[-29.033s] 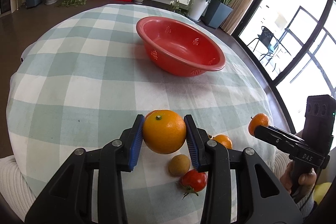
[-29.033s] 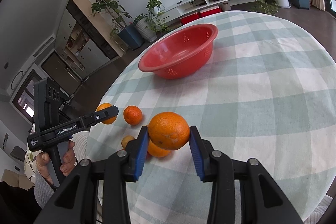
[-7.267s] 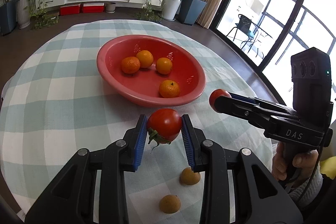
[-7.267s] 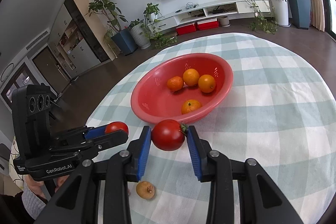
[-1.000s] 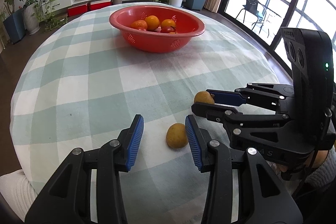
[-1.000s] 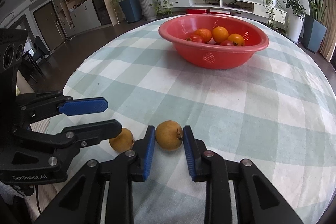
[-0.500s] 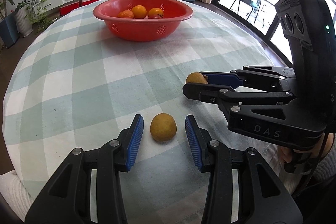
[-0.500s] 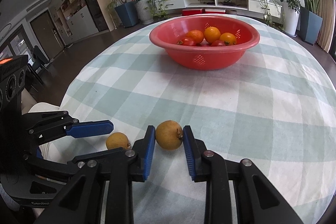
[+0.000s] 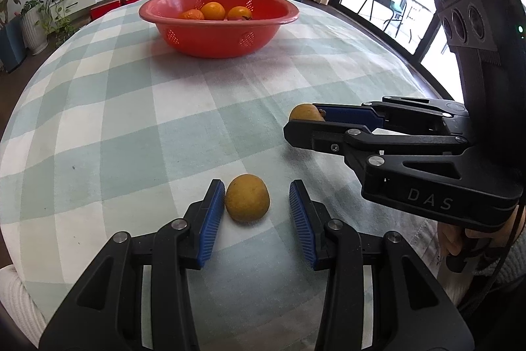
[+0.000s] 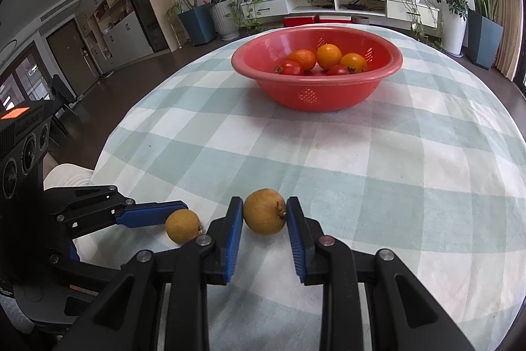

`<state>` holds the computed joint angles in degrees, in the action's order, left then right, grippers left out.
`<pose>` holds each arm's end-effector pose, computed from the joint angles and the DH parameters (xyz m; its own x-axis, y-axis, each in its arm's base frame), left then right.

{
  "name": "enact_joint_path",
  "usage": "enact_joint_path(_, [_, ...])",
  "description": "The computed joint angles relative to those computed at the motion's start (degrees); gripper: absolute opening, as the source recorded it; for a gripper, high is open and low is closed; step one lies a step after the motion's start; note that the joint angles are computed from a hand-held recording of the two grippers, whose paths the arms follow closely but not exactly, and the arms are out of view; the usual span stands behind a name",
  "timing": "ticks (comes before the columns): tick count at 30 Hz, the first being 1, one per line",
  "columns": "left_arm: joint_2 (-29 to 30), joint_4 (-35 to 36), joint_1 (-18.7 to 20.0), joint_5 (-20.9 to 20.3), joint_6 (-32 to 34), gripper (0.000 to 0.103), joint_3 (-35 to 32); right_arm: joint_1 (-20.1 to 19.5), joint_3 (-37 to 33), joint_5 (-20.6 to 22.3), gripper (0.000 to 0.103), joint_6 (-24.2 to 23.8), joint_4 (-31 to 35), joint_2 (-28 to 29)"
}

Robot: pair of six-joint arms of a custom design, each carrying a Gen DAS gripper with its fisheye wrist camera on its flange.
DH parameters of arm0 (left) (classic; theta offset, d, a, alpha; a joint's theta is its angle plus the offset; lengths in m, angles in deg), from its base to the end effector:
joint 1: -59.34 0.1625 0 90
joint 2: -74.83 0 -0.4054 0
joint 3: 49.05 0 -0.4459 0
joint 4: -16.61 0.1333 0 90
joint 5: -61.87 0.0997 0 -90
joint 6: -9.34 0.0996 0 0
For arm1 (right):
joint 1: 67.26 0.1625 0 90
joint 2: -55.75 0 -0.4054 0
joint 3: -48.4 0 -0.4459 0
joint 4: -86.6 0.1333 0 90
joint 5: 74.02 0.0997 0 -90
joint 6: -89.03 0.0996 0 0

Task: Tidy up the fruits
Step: 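Close the left tool on a small brown fruit while the right tool closes on a brown pear, then lift both held brown fruits off the cloth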

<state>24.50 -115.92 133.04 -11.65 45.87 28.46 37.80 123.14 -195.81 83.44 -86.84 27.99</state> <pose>-0.0630 -0.7910 0.2052 -0.5954 0.7093 -0.3774 0.7779 0.6264 -0.0499 0.2842 -0.7452 0.0165 -0.8775 0.0054 0.4796 -0.2959 0.7809 -0.5502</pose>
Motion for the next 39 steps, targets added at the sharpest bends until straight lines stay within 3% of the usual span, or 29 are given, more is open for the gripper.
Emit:
enact_joint_path(11, [0.1, 0.0, 0.3, -0.4, 0.0, 0.025, -0.4, 0.0, 0.1, 0.0, 0.030, 0.3, 0.1, -0.1])
enact_joint_path(39, [0.1, 0.1, 0.6, -1.8, -1.0, 0.025, -0.9, 0.0, 0.1, 0.2, 0.030, 0.7, 0.2, -0.1])
